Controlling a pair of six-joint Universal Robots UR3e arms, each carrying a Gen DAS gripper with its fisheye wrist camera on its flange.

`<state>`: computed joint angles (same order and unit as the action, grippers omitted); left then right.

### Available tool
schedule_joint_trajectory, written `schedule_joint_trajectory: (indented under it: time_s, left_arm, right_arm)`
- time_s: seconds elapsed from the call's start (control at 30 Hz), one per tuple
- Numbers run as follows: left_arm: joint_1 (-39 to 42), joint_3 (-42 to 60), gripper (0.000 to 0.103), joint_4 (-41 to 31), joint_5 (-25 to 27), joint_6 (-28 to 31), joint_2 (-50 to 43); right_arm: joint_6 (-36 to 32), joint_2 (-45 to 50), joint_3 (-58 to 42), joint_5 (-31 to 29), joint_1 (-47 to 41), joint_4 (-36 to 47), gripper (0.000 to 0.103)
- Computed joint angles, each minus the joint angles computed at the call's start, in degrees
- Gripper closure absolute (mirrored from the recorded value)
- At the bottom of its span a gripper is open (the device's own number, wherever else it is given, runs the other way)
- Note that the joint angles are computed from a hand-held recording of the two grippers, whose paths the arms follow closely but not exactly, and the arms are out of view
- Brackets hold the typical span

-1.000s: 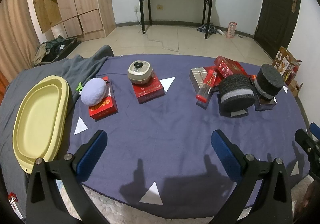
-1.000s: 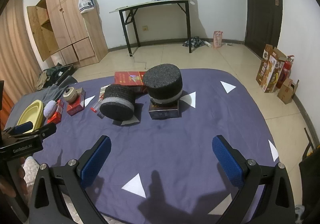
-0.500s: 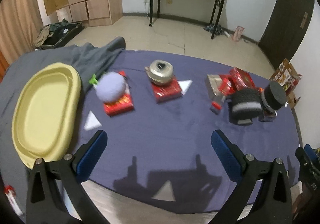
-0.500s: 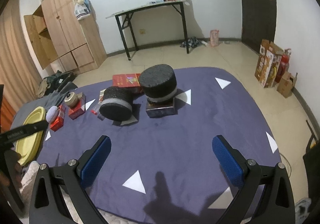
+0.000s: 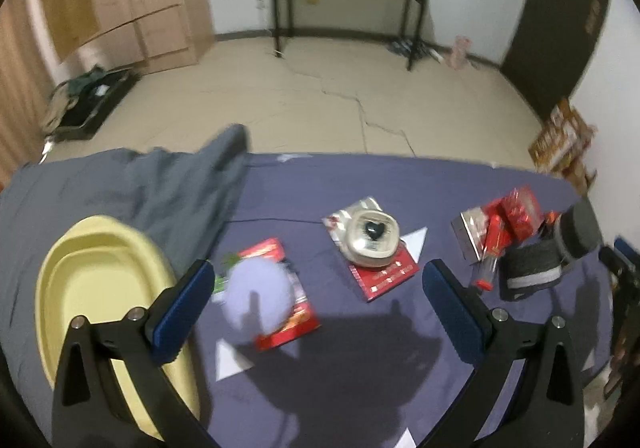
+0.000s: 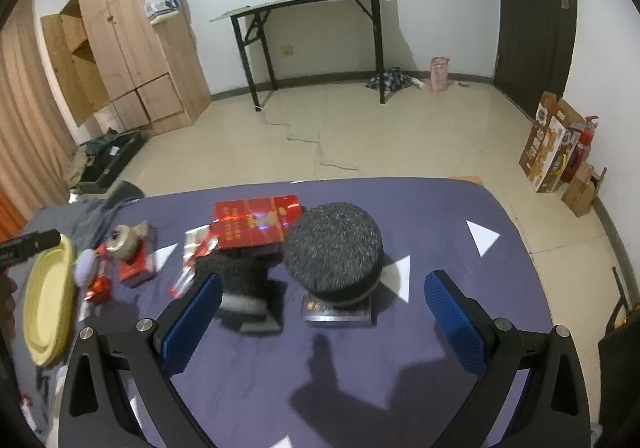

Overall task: Organize rigid objects
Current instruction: 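Grasp the silver tin with the left tool while the right tool grasps a black foam cylinder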

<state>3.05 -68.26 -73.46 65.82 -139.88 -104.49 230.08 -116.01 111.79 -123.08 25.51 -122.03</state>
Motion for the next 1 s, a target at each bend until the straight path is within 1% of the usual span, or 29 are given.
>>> schedule_joint_trajectory:
  time_s: [0.07, 0.13, 0.2, 0.33, 0.37, 0.4, 0.43, 0.47, 0.5, 0.53, 0.57, 0.6, 0.63, 0.67, 0.7, 0.77, 0.83, 0.87, 0.93, 1.0]
  left_arm:
    - [-2.43, -1.83, 0.000, 3.83, 0.98, 0.29, -1.30]
    - [-4.55, -1.82, 0.000, 6.07, 2.57, 0.00, -3.37]
    - [-5.76, -1.23, 0.000, 7.94, 3.40, -0.60, -5.59]
    - [-6.40, 1.87, 0.001, 8.26, 3.02, -2.17, -9.25]
    - [-6.54, 3.04, 0.006, 7.57, 2.98, -2.41, -10.28]
    - [-6.48, 4.72, 0.012, 5.17, 2.14, -1.93, -11.34]
    - [-6.83, 5.83, 0.022, 3.51, 2.13, -1.58, -12.10]
    - [-7.10, 6.83, 0.022, 2.29, 2.15, -1.06, -12.87]
    - [-7.12, 6.15, 0.023, 2.97, 1.82, -0.81, -12.73]
    - [-7.16, 5.50, 0.029, 3.64, 1.56, -0.63, -12.44]
    - [-7.02, 4.69, 0.042, 4.18, 0.79, -0.66, -11.91]
    - [-6.89, 4.53, 0.048, 4.37, -0.01, -1.10, -11.59]
    - [-7.11, 5.12, 0.049, 4.28, 0.11, -1.81, -11.81]
    - [-7.10, 5.94, 0.049, 3.43, 0.20, -2.67, -11.95]
    - [-7.14, 6.75, 0.049, 2.36, 0.26, -2.46, -12.14]
    - [-7.31, 6.18, 0.049, 3.35, 0.21, -1.78, -11.90]
    - [-6.85, 7.14, 0.050, 1.88, -0.51, -1.69, -12.02]
    - [-6.40, 7.73, 0.054, 1.01, -0.92, -2.01, -12.02]
    - [-5.58, 9.71, 0.054, -1.73, -1.54, -1.94, -12.09]
    - [-4.42, 10.63, 0.054, -3.39, -2.81, -0.92, -11.48]
  right_arm:
    - [-3.86, 0.77, 2.09, 4.33, -4.31, -4.02, 0.000]
    - [-5.93, 1.39, 3.18, 8.47, -7.64, -5.56, 0.000]
    - [-6.52, 2.29, 3.92, 8.91, -8.89, -7.56, 0.000]
    - [-11.87, 3.11, 5.96, 12.38, -13.35, -12.61, 0.000]
    - [-12.43, 3.66, 6.07, 12.55, -13.76, -13.45, 0.000]
    - [-12.88, 3.97, 6.68, 12.34, -13.89, -14.27, 0.000]
    - [-13.43, 5.54, 5.94, 11.92, -14.09, -13.56, 0.001]
    - [-13.49, 6.36, 5.56, 11.62, -14.00, -12.87, 0.001]
    - [-13.96, 6.86, 5.83, 11.83, -14.31, -13.53, 0.007]
    - [-14.90, 7.24, 6.40, 12.32, -14.66, -14.92, 0.014]
    - [-15.37, 8.20, 6.48, 11.08, -14.13, -15.84, 0.020]
    - [-15.50, 9.22, 6.36, 9.41, -13.31, -16.74, 0.034]
    - [-16.10, 9.69, 6.69, 8.48, -12.70, -17.90, 0.036]
    - [-16.57, 9.32, 7.52, 8.99, -12.79, -19.34, 0.036]
    - [-16.52, 8.96, 8.26, 9.20, -12.51, -20.70, 0.037]
    - [-17.39, 7.95, 9.53, 9.11, -12.01, -22.67, 0.037]
    - [-17.53, 6.71, 11.24, 7.74, -10.88, -24.90, 0.037]
    - [-17.24, 6.58, 11.62, 6.73, -10.19, -25.51, 0.037]
    - [-16.36, 5.72, 12.91, 4.81, -8.82, -26.63, 0.037]
    - [-16.23, 3.74, 13.52, 5.02, -9.11, -25.10, 0.037]
